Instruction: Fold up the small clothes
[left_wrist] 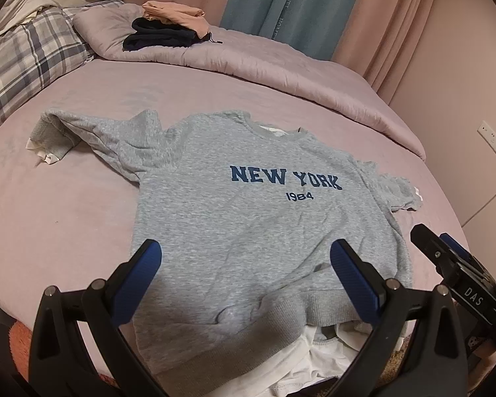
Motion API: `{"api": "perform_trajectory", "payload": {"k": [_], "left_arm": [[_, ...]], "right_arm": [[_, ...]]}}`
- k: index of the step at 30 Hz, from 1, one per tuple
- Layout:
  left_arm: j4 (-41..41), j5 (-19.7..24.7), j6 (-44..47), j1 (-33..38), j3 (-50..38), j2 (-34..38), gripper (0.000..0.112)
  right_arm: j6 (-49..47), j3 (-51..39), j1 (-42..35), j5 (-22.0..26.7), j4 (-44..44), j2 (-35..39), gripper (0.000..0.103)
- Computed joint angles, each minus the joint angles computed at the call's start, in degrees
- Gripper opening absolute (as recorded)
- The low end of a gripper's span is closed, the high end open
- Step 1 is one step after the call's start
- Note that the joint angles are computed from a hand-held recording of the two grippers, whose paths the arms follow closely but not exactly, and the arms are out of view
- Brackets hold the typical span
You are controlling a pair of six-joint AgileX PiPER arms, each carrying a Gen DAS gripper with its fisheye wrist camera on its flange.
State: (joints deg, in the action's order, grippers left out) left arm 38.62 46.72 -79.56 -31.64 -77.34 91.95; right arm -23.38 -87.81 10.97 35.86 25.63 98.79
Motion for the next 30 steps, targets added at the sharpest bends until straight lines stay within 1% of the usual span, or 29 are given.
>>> {"api": "perform_trajectory", "payload": {"k": [11, 19, 22, 23, 24, 26, 28, 29, 30], "left_arm": [[-0.83, -0.46, 0.74, 0.52, 0.26, -0.20, 0.102], [-2.93, -0.85, 2.42, 2.13, -0.89, 1.34, 0.102], [-3.77, -0.46, 3.53, 3.00, -2.04, 2.09, 0.102], [-4.25, -0.35, 4.10, 3.49, -2.59, 2.35, 0.101], [-4.51, -0.43, 4.48, 3.96, -3.01, 2.52, 0.101], [-4.62, -0.23, 4.87, 4.86, -4.29, 3.12, 0.101], [-4.83, 0.45, 5.75, 5.51, -6.32, 4.30, 0.100], [-5.19, 0.61, 6.57, 5.88, -7.57, 5.08, 0.099], [-5.76, 0.57, 7.61, 6.25, -8.67, 5.77, 0.098]], "right_arm": [[-0.81, 0.55, -0.32, -0.62, 0.99, -0.10, 0.102], [-4.14, -1.82, -2.78, 1.49, 6.87, 1.45, 0.102], [-7.96, -5.92, -5.84, 5.55, 13.52, 3.85, 0.102], [-9.03, -9.01, -7.69, 8.50, 16.84, 5.71, 0.102], [-9.30, -10.91, -8.73, 10.19, 18.43, 6.89, 0.102], [-8.00, -18.11, -11.45, 14.18, 20.73, 11.04, 0.102], [-5.70, -23.15, -12.93, 14.02, 20.15, 13.80, 0.102], [-2.50, -27.78, -13.72, 13.66, 18.00, 16.49, 0.102], [-0.48, -30.23, -13.96, 13.89, 16.59, 17.99, 0.102]]}}
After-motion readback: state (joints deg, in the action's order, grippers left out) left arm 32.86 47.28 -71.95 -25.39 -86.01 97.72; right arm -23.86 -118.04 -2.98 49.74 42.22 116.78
